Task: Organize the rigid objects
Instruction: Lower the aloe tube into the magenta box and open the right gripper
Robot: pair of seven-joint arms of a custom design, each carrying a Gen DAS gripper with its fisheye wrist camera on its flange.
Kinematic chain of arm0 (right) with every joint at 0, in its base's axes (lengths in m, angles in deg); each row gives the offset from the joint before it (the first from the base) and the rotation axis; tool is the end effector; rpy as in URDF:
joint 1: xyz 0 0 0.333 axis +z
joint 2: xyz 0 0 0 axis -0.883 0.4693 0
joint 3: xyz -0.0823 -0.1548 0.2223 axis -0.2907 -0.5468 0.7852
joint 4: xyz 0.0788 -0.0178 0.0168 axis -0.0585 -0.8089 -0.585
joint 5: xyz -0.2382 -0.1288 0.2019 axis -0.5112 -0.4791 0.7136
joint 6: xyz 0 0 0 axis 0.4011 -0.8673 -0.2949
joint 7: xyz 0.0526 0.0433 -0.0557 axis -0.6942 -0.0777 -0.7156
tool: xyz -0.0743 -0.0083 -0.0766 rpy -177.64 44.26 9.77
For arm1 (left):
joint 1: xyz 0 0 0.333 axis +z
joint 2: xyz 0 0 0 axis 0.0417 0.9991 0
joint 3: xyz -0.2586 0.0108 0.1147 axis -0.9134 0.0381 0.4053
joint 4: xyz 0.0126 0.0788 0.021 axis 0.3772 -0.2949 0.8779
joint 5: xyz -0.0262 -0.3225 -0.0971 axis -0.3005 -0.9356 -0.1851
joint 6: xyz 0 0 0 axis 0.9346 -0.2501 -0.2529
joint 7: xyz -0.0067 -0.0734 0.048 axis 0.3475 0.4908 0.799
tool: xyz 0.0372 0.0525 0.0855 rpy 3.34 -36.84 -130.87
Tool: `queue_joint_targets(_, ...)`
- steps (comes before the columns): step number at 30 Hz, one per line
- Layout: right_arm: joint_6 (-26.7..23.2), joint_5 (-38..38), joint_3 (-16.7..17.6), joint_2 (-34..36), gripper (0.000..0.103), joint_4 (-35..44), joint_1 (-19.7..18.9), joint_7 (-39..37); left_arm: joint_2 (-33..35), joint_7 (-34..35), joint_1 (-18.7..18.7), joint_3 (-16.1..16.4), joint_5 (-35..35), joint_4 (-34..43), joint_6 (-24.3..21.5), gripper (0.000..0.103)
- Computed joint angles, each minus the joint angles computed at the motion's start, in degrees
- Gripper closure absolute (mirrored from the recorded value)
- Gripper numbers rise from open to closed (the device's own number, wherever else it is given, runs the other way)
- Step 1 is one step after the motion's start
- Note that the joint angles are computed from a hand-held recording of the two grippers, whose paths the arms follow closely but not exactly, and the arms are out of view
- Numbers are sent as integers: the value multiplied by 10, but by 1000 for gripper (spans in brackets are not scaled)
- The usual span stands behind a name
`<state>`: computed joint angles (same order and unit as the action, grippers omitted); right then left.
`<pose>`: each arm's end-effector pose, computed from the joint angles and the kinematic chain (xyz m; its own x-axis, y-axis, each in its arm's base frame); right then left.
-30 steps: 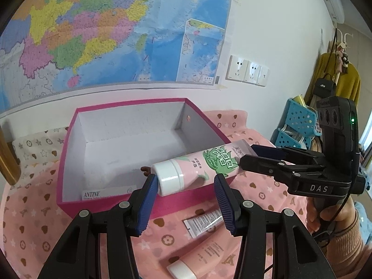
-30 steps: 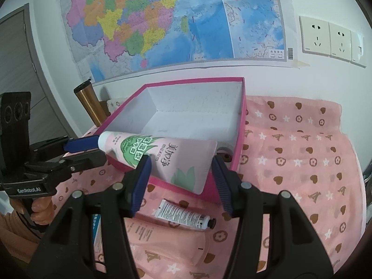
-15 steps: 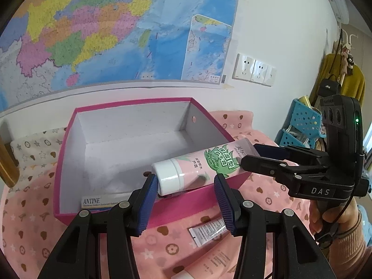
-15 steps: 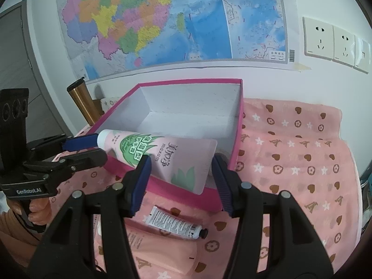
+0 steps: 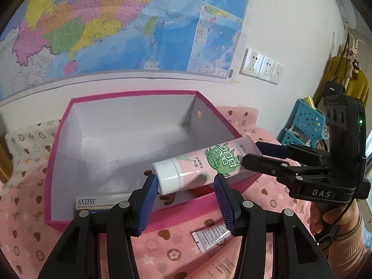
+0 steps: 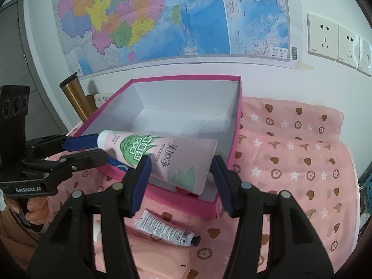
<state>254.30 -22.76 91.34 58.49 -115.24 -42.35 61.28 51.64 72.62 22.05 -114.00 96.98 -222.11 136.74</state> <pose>0.5098 0.3759 0.4763 0.6111 -0.7726 -0.1720 -0.5796 -0.2888 -0.7620 0.4203 -0.2045 0.4680 -0.0395 -0.9745 0.2209 -0.6459 -0.1438 -0.7498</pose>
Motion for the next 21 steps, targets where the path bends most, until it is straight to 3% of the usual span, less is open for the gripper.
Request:
queue_joint_targets(8,-29,-43,-36,22,46,35,30,36,29,-35,21,-7,45,21,-15,53)
queue_joint_targets(21,-38,-153,-101,24,46,46,84,133,74,-105,-40,68,143,51,-33,53)
